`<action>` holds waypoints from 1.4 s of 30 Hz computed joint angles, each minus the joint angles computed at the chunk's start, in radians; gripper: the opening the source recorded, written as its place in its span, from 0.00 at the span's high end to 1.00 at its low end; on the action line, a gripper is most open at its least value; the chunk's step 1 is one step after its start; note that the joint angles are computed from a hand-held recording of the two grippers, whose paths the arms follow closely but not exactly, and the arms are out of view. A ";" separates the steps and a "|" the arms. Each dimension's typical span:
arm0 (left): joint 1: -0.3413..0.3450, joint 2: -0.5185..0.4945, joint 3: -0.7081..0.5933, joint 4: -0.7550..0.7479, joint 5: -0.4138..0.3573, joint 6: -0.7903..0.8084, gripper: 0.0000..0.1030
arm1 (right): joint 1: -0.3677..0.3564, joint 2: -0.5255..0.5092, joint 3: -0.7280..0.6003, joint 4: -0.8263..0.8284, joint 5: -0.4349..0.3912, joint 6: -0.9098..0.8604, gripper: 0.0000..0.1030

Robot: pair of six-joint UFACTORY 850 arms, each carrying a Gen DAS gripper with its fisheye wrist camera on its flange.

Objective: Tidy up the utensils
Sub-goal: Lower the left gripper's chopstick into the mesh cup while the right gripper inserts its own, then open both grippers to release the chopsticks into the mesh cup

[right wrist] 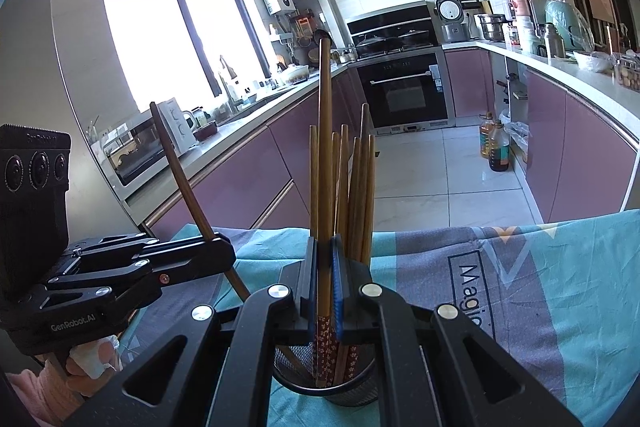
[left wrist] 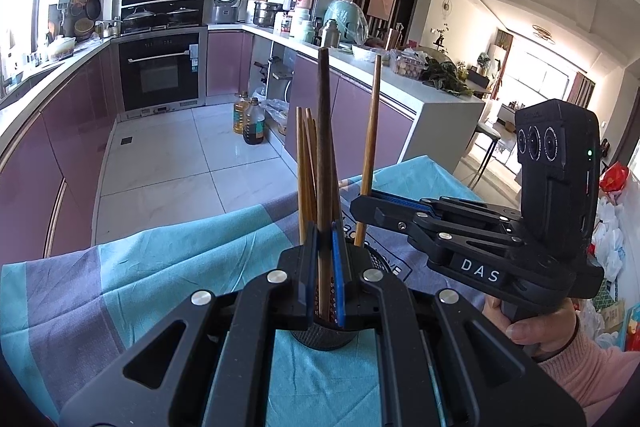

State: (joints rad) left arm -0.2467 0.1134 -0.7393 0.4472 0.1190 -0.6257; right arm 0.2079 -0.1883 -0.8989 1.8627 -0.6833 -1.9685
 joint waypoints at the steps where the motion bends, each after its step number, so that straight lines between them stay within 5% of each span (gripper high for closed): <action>1: -0.006 0.003 0.005 -0.032 -0.002 0.028 0.93 | 0.004 0.002 0.002 0.003 0.003 0.000 0.94; 9: -0.005 -0.018 0.001 -0.039 -0.001 0.041 0.93 | 0.010 -0.007 0.006 0.007 0.012 -0.008 0.94; 17: -0.024 -0.037 0.001 -0.305 0.005 0.305 0.93 | 0.016 -0.015 0.008 -0.002 0.019 -0.003 0.94; 42: -0.001 -0.151 -0.055 -0.079 0.009 0.076 0.92 | 0.016 -0.054 -0.018 -0.041 0.028 0.058 0.92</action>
State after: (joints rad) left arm -0.2477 -0.0378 -0.7948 0.3684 0.1283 -0.5500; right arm 0.2235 -0.2419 -0.9171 1.8219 -0.6554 -1.9102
